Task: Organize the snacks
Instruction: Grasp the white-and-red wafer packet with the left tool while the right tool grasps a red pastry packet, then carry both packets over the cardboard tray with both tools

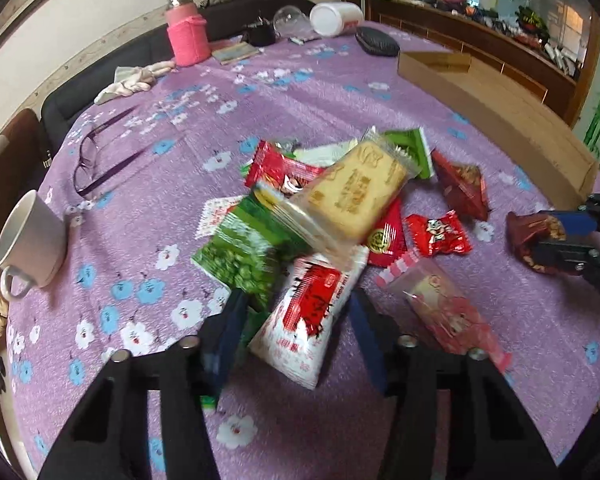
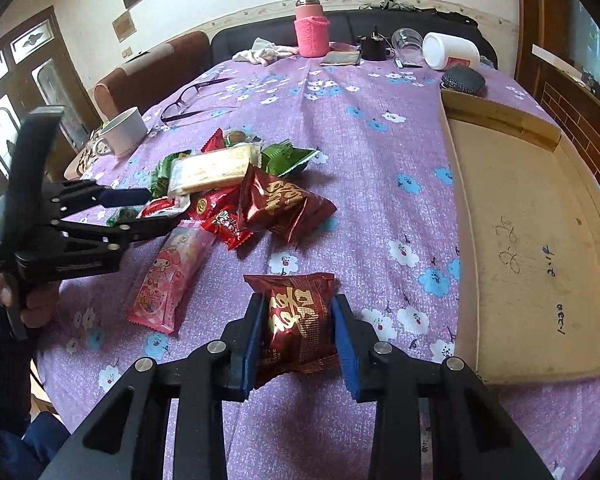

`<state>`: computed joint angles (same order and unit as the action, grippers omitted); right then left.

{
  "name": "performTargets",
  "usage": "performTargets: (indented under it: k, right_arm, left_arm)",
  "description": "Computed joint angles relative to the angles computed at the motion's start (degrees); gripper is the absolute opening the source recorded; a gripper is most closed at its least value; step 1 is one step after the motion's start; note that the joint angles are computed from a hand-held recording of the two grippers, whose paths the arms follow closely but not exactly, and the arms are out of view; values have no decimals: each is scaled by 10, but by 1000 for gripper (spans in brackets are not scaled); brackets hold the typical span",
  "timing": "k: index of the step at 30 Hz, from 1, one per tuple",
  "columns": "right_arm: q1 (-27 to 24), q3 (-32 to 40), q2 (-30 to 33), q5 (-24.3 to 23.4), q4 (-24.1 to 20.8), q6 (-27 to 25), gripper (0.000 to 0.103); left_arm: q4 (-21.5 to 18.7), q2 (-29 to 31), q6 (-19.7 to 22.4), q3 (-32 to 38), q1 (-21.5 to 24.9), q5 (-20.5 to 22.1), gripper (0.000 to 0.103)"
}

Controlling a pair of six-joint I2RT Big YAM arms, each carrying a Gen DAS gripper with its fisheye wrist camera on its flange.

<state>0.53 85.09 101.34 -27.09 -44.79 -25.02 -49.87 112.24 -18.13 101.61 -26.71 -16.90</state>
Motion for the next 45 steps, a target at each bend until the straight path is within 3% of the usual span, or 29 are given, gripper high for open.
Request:
performTargets:
  k: [2,6,13,22,31,36,45]
  right_arm:
    - [-1,2,2,-5,-3,3,36]
    - [-3,3,2,-12,-5,8,36]
    - [-9,-3,-5,-31,-4,8,36]
    - [-17,-7,-21,-64,9,22,36]
    - [-31,17,-16,-82,15,56,36]
    - [-43,39,-7,-99,15,82,36]
    - [-67,78,18,-97,19,131,36]
  left_arm:
    - [4,1,-4,1,1,3,37]
    - [-2,0,-27,1,-2,3,25]
    - [27,-42,-79,-50,1,41,25]
    - [51,-67,-73,-52,-17,25,25]
    - [43,-36,-58,16,-24,38,25]
    - [30,-12,-59,64,-23,63,25]
    - [-6,38,-55,156,-24,65,25]
